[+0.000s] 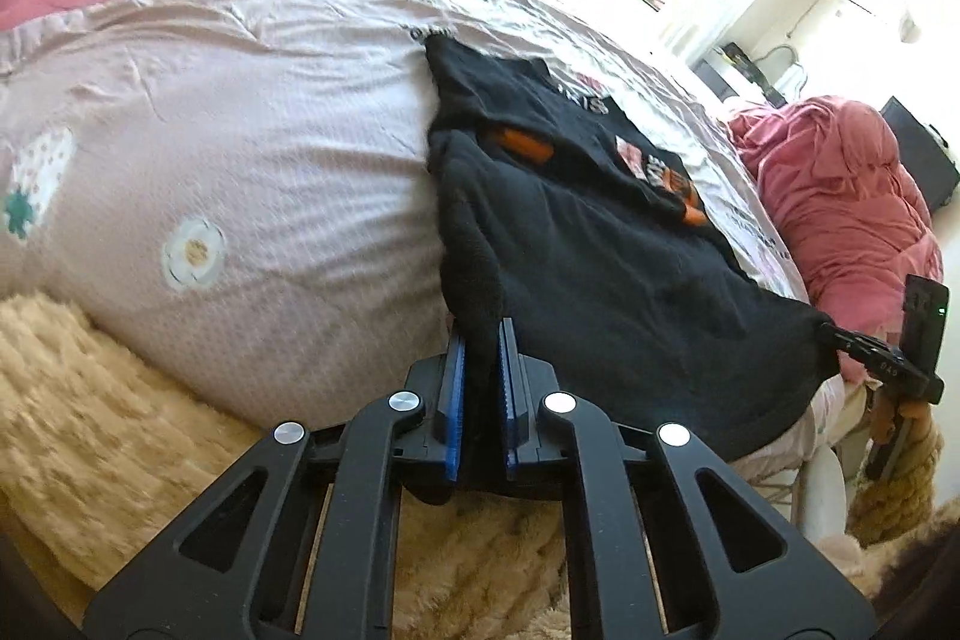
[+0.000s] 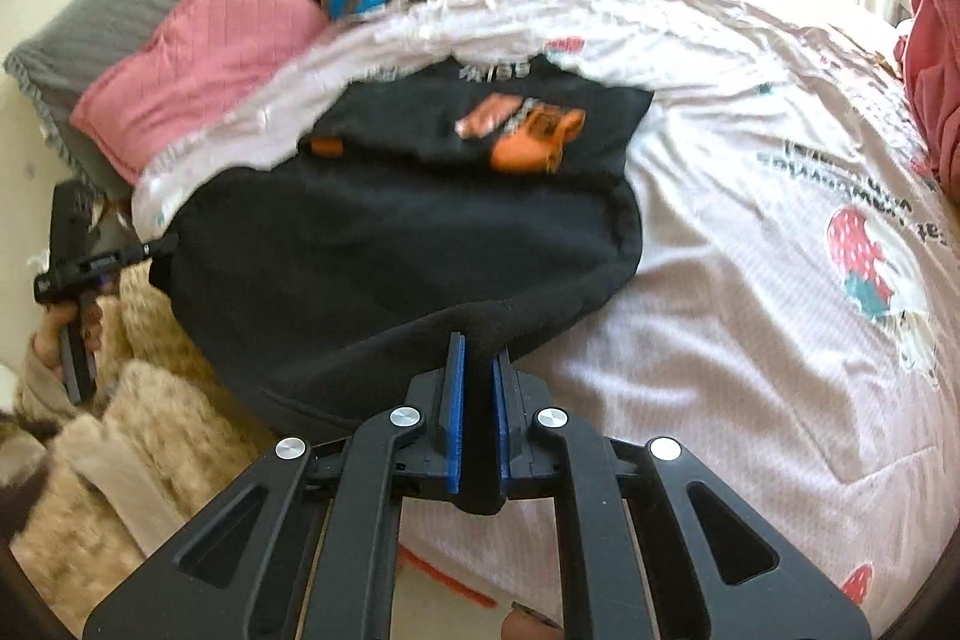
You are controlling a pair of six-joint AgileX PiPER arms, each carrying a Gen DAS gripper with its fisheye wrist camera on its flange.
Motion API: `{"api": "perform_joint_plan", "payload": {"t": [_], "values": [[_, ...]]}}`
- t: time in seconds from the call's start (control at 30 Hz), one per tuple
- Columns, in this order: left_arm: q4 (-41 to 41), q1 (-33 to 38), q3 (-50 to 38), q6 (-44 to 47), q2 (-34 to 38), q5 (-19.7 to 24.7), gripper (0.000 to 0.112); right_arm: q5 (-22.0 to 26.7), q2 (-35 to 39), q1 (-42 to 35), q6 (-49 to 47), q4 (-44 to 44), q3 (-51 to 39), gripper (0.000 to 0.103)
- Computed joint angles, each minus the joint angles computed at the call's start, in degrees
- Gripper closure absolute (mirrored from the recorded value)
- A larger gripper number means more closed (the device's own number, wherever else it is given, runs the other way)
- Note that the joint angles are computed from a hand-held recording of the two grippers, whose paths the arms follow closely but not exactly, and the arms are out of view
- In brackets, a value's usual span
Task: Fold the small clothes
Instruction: 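Grasp the hem with the right tool while the left tool holds its corner, then lift the hem with both tools and fold it up toward the collar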
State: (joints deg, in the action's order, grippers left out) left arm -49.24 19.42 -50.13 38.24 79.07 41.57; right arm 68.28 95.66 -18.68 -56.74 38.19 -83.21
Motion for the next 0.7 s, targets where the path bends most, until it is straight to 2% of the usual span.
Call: {"api": "perform_joint_plan", "payload": {"t": [0.3,0.7], "values": [[3.14,-0.45,-5.09,-4.29,-1.46,-0.68,0.109,-2.51,1.86,-0.54,1.73,5.61,-3.81,0.096],[4.71,-2.76,-11.84,-8.44,-0.06,-1.94,0.109,-5.14,3.64,-3.3,3.99,13.34,-6.75,0.096]]}}
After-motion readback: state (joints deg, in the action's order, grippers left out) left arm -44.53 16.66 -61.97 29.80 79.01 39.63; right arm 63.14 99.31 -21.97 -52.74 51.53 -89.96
